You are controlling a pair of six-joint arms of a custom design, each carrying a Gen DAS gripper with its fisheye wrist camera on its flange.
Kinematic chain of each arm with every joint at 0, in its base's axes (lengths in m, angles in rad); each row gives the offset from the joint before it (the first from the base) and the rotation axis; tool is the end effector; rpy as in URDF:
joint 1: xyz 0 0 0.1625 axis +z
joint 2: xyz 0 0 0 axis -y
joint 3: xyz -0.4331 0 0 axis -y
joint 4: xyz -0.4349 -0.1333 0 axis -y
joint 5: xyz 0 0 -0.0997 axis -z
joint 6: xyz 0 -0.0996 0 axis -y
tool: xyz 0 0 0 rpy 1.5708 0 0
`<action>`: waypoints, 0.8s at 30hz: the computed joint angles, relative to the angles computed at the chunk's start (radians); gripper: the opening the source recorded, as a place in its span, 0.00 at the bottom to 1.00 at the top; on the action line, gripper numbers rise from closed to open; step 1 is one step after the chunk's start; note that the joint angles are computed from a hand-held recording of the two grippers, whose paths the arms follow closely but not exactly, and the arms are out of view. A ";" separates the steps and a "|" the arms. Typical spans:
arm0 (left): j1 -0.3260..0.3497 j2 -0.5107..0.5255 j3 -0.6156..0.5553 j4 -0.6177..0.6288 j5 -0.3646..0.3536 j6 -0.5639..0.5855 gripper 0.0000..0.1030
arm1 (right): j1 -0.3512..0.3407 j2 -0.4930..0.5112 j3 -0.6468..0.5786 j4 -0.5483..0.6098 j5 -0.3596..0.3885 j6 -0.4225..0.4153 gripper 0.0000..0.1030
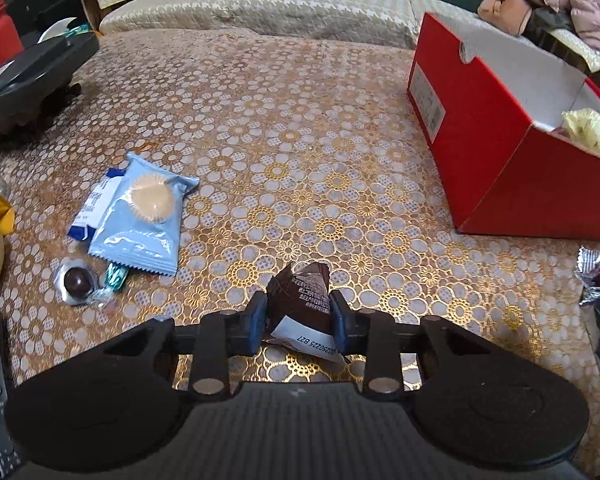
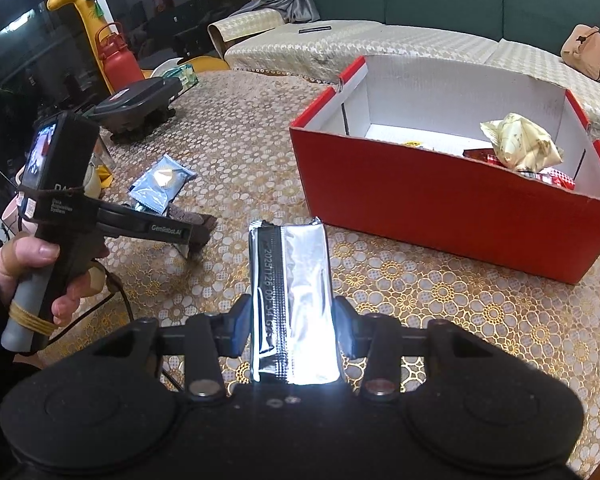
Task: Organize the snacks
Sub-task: 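Carry both snacks into the red box and open both tools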
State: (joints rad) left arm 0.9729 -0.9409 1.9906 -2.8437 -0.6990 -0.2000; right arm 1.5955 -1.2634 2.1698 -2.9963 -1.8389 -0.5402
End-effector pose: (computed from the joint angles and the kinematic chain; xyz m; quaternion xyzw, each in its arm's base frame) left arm -0.1550 -0.5998 0.0949 0.1319 0.8924 -0.2560 0.3474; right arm 0.1201 -0.5306 0.1990 0.2340 -0.9294 0.2130 0.1897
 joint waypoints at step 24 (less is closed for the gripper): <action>-0.207 -0.027 -0.005 -0.039 -0.019 0.041 0.31 | 0.016 -0.102 0.007 -0.100 -0.046 -0.023 0.41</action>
State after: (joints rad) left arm 0.7654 -0.9677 1.9860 -2.8831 -0.7182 -0.1589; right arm 1.6113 -1.3655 2.1766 -3.0967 -1.8848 -0.5632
